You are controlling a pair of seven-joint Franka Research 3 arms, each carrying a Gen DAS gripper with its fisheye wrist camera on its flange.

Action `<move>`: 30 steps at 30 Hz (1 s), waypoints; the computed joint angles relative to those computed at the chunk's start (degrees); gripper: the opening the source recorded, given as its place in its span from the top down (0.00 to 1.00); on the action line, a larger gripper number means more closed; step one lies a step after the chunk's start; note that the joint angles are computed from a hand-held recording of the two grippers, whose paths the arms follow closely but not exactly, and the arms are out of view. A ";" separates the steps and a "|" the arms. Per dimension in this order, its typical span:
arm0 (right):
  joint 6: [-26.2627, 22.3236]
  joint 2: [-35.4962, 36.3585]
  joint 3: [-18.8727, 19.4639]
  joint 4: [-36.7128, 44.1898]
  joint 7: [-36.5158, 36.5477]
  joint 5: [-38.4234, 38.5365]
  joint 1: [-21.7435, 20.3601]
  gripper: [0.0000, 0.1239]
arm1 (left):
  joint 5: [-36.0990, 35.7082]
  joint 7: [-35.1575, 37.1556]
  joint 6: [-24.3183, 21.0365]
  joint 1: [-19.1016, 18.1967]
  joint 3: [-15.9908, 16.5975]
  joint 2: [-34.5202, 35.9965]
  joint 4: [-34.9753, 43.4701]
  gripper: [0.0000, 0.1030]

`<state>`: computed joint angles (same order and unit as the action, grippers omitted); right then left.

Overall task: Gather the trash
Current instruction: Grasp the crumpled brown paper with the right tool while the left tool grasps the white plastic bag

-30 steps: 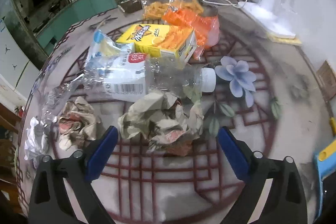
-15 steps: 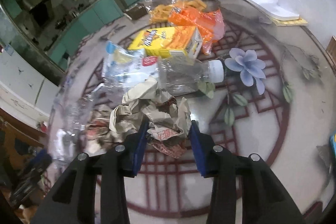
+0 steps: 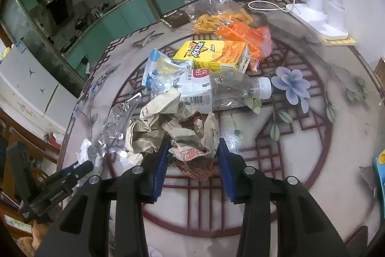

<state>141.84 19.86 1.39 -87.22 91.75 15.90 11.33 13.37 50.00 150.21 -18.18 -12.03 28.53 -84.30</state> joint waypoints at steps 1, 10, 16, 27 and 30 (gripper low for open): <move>0.21 -0.10 -0.19 -0.14 0.22 -0.73 0.34 0.69 | 0.10 0.16 0.13 -0.07 -0.04 -0.04 0.03 0.57; 2.64 -2.28 -0.58 -3.09 1.02 -2.63 1.00 0.69 | 2.26 -1.78 1.64 -0.79 0.85 -2.94 -2.80 0.57; 6.47 -7.15 -0.38 -9.76 2.48 -2.66 1.40 0.69 | 4.32 -3.95 4.87 -0.68 1.08 -8.79 -9.11 0.57; 14.81 -16.13 0.85 -22.81 8.68 -12.70 4.64 0.69 | 10.91 -10.16 8.92 0.51 0.56 -22.82 -23.85 0.57; 16.53 -17.46 1.69 -25.05 8.49 -12.96 5.04 0.69 | 13.79 -11.75 7.57 1.16 0.01 -26.20 -26.98 0.57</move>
